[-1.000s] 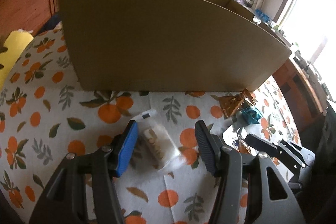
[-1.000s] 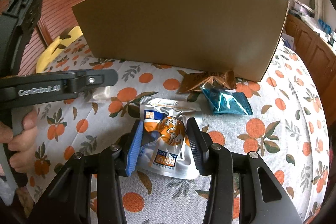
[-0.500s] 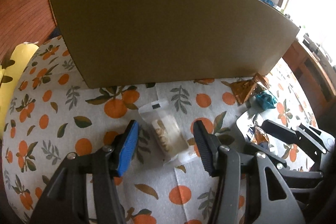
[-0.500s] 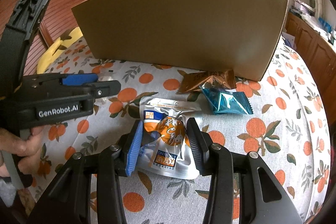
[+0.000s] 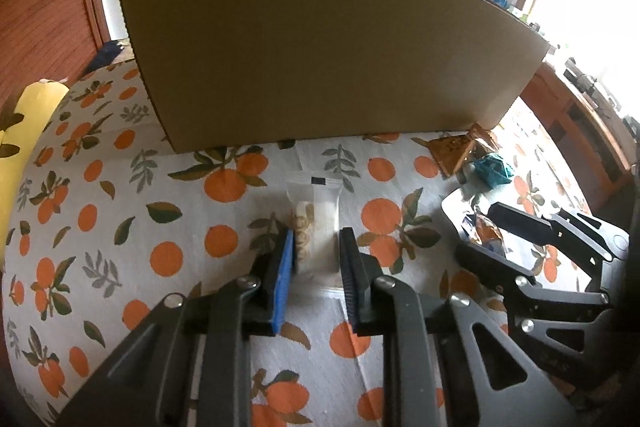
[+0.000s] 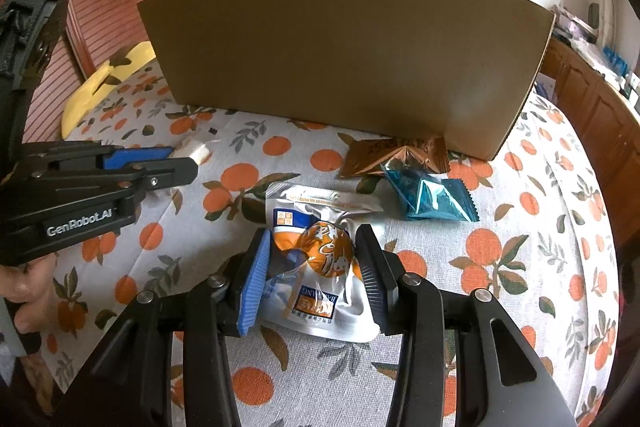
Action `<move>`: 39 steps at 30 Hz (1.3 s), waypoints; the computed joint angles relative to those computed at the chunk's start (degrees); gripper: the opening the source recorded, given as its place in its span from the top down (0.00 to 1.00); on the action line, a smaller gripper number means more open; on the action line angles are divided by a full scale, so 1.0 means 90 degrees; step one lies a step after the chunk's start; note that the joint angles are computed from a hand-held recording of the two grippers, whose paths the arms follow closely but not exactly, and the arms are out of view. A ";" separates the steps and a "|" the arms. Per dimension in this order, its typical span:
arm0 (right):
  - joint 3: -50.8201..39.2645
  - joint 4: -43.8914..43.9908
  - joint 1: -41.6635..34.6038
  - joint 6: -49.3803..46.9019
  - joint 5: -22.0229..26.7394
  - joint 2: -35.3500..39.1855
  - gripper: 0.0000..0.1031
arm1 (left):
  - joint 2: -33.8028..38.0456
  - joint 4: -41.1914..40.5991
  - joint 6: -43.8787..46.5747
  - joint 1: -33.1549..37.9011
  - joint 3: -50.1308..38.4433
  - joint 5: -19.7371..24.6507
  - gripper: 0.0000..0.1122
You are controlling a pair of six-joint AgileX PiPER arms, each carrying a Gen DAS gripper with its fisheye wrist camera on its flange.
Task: Organize snacks
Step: 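Grasp the white-orange pouch with the right tool while the left tool grasps the clear biscuit pack, then lift both held packs and carry them over the cardboard box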
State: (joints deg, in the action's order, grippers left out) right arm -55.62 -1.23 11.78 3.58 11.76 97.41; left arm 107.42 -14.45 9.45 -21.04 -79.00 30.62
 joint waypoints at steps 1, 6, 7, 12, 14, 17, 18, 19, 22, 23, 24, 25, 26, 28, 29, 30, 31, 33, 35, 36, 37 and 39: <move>-0.0001 -0.0039 0.0004 0.0036 -0.0002 0.0003 0.59 | -0.0029 0.0002 0.0007 0.0004 0.0043 -0.0024 0.82; -0.0015 -0.0204 0.0019 0.0186 -0.0002 0.0020 0.59 | -0.0372 0.0114 0.0141 0.0031 0.0590 -0.0394 0.82; -0.0009 -0.0149 0.0014 0.0135 -0.0003 0.0012 0.59 | -0.0442 0.0194 0.0107 0.0002 0.0680 -0.0466 0.82; -0.0009 -0.0506 0.0047 0.0471 -0.0035 0.0054 0.59 | -0.0694 0.0354 0.0033 -0.0059 0.0908 -0.0600 0.82; -0.0017 -0.0469 0.0046 0.0439 -0.0038 0.0062 0.59 | -0.0758 0.0421 -0.0045 -0.0078 0.0953 -0.0635 0.82; -0.0022 -0.0573 0.0058 0.0539 -0.0033 0.0066 0.59 | -0.0824 0.0453 -0.0090 -0.0074 0.0991 -0.0664 0.82; -0.0021 -0.0570 0.0054 0.0531 -0.0037 0.0068 0.59 | -0.0863 0.0457 -0.0096 -0.0071 0.1021 -0.0684 0.82; -0.0016 -0.0573 0.0061 0.0542 -0.0035 0.0060 0.59 | -0.0883 0.0480 -0.0128 -0.0087 0.1030 -0.0698 0.82; 0.0004 -0.0681 0.0066 0.0626 -0.0099 0.0064 0.59 | -0.1003 0.0491 -0.0115 -0.0080 0.1144 -0.0764 0.82; 0.0003 -0.0703 0.0066 0.0648 -0.0099 0.0066 0.59 | -0.1011 0.0513 -0.0135 -0.0091 0.1153 -0.0787 0.82; -0.0001 -0.0706 0.0063 0.0647 -0.0103 0.0075 0.59 | -0.1029 0.0507 -0.0125 -0.0095 0.1173 -0.0805 0.82; 0.0004 -0.0700 0.0065 0.0644 -0.0103 0.0068 0.59 | -0.1046 0.0492 -0.0107 -0.0099 0.1200 -0.0819 0.82; 0.0007 -0.0638 0.0055 0.0579 -0.0110 0.0069 0.59 | -0.1058 0.0475 -0.0091 -0.0104 0.1217 -0.0827 0.82; 0.0005 -0.0702 0.0066 0.0646 -0.0101 0.0062 0.59 | -0.1085 0.0460 -0.0069 -0.0128 0.1260 -0.0854 0.82; 0.0005 -0.0702 0.0066 0.0646 -0.0101 0.0062 0.58 | -0.1105 0.0477 -0.0088 -0.0143 0.1291 -0.0875 0.82; 0.0006 -0.0726 0.0066 0.0663 -0.0100 0.0062 0.58 | -0.1134 0.0472 -0.0086 -0.0162 0.1327 -0.0890 0.82; 0.0010 -0.0739 0.0067 0.0679 -0.0100 0.0057 0.58 | -0.1166 0.0441 -0.0060 -0.0177 0.1361 -0.0895 0.82; 0.0013 -0.0660 0.0060 0.0606 -0.0105 0.0054 0.58 | -0.1244 0.0292 0.0069 -0.0183 0.1426 -0.0874 0.82; 0.0006 -0.0527 0.0051 0.0473 -0.0104 0.0052 0.59 | -0.1332 0.0142 0.0196 -0.0185 0.1495 -0.0855 0.82; 0.0006 -0.0343 0.0034 0.0282 -0.0098 0.0037 0.59 | -0.1395 0.0054 0.0268 -0.0187 0.1553 -0.0861 0.82; 0.0012 -0.0150 0.0021 0.0051 -0.0086 0.0012 0.60 | -0.1445 -0.0007 0.0317 -0.0189 0.1599 -0.0871 0.82; 0.0032 -0.0426 0.0058 0.0195 0.0008 -0.0051 0.60 | -0.1564 -0.0107 0.0392 -0.0204 0.1701 -0.0900 0.82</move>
State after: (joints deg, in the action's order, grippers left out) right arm -55.34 -5.07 12.30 5.34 11.83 96.96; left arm 93.34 -15.41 12.98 -22.88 -63.69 22.51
